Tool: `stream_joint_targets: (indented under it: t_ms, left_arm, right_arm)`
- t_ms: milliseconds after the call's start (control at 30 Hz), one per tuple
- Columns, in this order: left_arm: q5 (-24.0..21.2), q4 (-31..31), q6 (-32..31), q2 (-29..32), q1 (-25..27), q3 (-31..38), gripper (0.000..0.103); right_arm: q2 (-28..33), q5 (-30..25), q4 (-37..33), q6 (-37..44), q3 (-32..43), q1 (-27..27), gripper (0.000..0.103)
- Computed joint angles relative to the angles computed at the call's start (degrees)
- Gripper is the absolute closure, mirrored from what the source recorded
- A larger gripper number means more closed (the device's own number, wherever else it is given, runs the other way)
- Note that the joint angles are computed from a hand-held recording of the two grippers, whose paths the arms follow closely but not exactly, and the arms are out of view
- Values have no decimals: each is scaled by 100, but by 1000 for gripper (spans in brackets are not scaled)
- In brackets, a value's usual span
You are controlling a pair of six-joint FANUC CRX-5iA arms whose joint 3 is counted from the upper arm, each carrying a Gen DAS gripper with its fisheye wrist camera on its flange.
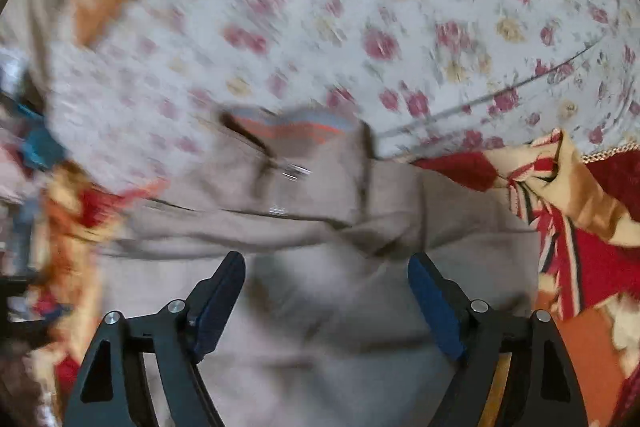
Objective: Fold large clothes
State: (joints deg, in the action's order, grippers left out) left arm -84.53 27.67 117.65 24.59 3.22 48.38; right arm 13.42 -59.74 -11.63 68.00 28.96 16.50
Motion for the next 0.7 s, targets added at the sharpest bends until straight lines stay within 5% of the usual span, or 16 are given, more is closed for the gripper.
stream_joint_targets:
  t_ms: [167,300,567,700]
  left_arm:
    - [234,-208,-529,-312,-118,-552,30]
    - [327,-781,-541,-542,-311,-873,30]
    - [1242,-1508,-547,-1287,-360,-1818,30]
    - [1637,-1139,-586,-1428,-156,-2230,30]
  right_arm:
    - [-912,405,-210,530,-914,46,18]
    - [-1008,257,-711,895,-988,145,18]
    - [107,-466,-822,1420,466,752,22]
    - [1069,-925,-357,1095,1631,1026,26]
